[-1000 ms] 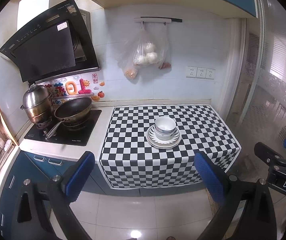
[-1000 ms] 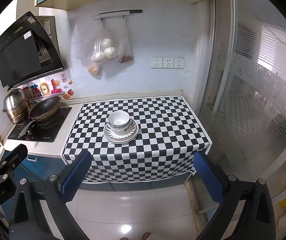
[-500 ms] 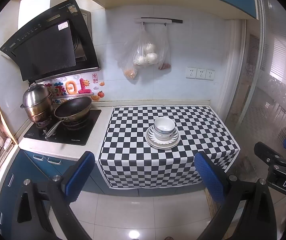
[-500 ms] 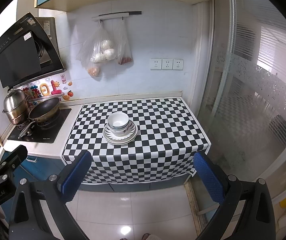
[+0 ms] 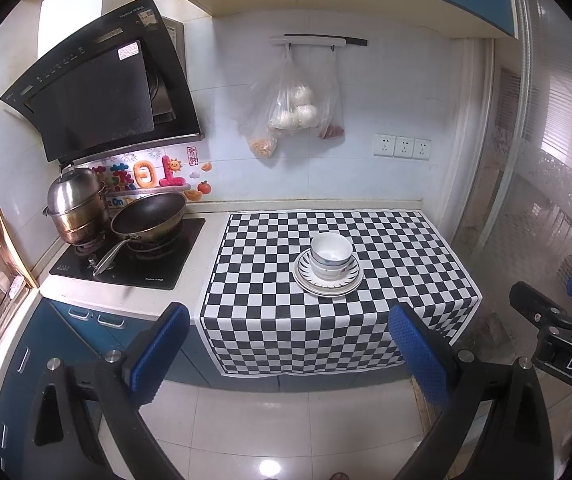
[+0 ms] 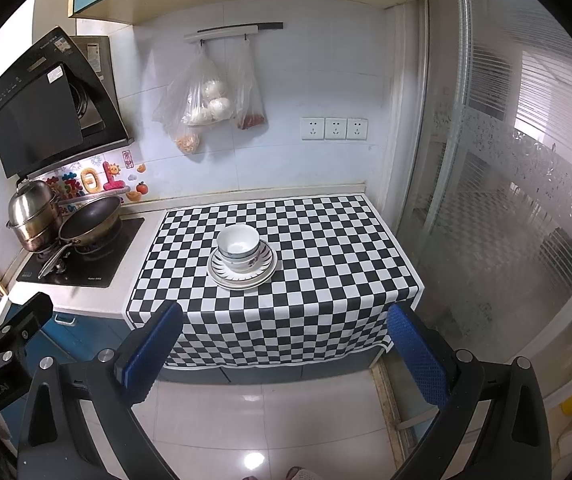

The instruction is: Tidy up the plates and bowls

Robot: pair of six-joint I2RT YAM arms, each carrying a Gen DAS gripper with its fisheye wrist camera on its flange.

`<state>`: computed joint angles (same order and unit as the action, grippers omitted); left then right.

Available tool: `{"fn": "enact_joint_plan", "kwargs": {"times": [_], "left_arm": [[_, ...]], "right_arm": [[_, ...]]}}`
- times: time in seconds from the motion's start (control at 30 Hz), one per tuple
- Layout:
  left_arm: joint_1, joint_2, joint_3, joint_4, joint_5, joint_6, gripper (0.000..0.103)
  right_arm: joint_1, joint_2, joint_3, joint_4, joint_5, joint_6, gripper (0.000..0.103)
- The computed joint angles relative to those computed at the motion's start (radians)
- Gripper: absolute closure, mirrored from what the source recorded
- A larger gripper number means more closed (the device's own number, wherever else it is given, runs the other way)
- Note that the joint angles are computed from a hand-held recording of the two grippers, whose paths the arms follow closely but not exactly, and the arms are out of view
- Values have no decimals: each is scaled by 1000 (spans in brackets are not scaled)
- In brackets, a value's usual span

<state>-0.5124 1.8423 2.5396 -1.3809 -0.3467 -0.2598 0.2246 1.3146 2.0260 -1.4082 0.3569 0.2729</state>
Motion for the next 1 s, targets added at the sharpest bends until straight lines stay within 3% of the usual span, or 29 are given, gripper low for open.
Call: {"fn": "enact_joint_plan", "kwargs": {"times": [1.0], "left_arm": [[-52, -19, -21, -8, -68, -43, 1]], "right_arm": [[46, -14, -25, -8, 36, 44, 0]]}}
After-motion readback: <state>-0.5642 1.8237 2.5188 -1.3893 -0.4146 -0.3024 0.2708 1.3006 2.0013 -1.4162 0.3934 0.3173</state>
